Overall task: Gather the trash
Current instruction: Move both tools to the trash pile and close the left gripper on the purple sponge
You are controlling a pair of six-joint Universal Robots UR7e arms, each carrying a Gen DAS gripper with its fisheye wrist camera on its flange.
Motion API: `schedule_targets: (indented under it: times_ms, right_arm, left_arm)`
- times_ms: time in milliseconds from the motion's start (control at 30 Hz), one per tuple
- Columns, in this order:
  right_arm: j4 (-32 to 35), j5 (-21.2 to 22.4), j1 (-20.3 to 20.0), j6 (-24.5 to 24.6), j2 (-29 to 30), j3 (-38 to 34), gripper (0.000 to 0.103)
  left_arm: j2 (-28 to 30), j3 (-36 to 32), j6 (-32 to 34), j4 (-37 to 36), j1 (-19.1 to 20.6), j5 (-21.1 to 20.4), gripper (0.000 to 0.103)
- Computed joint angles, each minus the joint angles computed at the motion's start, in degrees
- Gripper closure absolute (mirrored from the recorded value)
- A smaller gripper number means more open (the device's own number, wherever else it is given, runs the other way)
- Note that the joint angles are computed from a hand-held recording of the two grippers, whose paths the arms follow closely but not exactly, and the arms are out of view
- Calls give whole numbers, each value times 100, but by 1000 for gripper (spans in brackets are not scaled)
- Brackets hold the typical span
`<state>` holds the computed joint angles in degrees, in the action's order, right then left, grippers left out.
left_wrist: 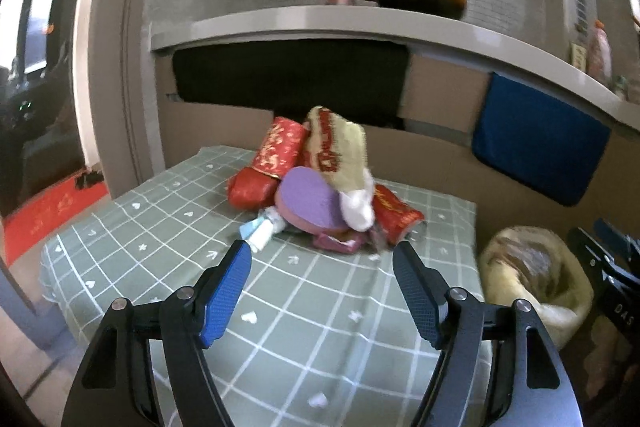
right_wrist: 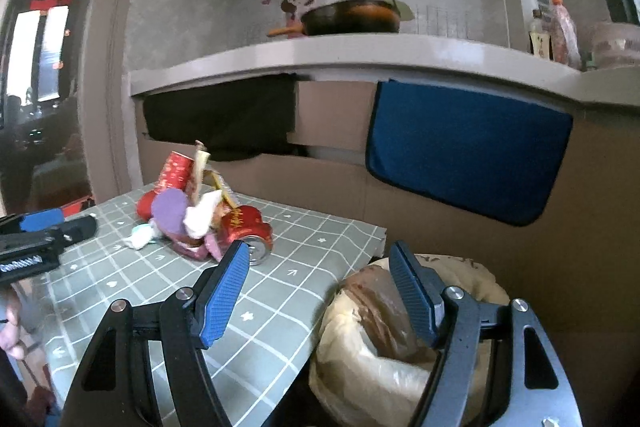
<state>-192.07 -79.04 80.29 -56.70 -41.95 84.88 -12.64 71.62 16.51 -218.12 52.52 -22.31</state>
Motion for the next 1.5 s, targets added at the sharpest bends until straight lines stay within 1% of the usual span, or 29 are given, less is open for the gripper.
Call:
schedule_targets:
  times_ms: [133,200,333,400,500,633,700,767,833,900,933,967,1033,1133,1167,1233,1300,1367,1433,1500]
  right_arm:
    - [306,-207,23,287,399,-641,33]
    - [491,-304,33,383,550,-893,33]
    - [809,-464,45,461,810,-1269,33]
    - [933,-519,49,412,880,-1346,33]
    - [1077,-607,59,263,975,-1401,33]
    - [1333,-713,78,98,1084,-1522,33]
    - [1473,-739,83,91,1119,-1594,33]
    - [1588,-758,80,118,1154,-1660,33]
    - [1691,-808,80,166,1190,-1717,33]
    - [1751,-857,81,192,1221,-1743,33]
    - [1774,-878,85,193,1236,-1756,33]
    - [1818,-909,90,191,1260,-1784,33]
    - [1887,-925,96,204,1273,-1792,33]
    - [1940,-921,98,206,1277,-1773,33]
    - [1923,-920,98,193,1272,-1752,33]
    - [1880,-926,94,145,1267,-1719,33]
    - [1876,-923,81,122,1249,-1696,33]
    - [1872,-932,71,116,1249,-1707,33]
    - [1898,-943,65,139,1267,-1768,33]
    - [1944,-945,68,178,1293,-1847,33]
  left_arm:
    - [-275,201,-853,777,317,-380,30]
    - [-322,175,-967,954,446,-550,30]
    - [-344,-22,-1352,1448,691,-722,30]
    - [-336,-84,-1411,1556,770,-792,30]
    - [-260,-308,-1263,1593,895,-793,30]
    - [-384,-323,-1574,1841,1050,-919,30]
    - [-521,-252,-1873,1911,1145,-1137,30]
    - [-611,-208,-2037,1928,1208,-1361,30]
    - [-617,-250,-2046,1930,1238,-1517,30]
    - [-504,-464,-1814,1884,1258,-1634,30]
    - [-396,-668,-1686,1887,1254,-1598,30]
    - [-347,-769,-1645,1892,1250,-1602,30]
    - [-228,-1080,-1649,2057,1283,-1758,29]
    - [-42,-1664,-1925,2631,1406,-1963,29]
    - [47,-1927,-2046,2945,1468,-2022,29]
    - [144,-2227,-2247,3373,1566,-2164,29]
    - [183,-2389,-2438,3706,1649,-2310,31]
    - [198,-2403,-2483,3677,1699,-2449,32]
    - [212,-2407,-2462,3644,1698,-2412,32]
    - [133,-2327,-2703,3820,1728,-2609,32]
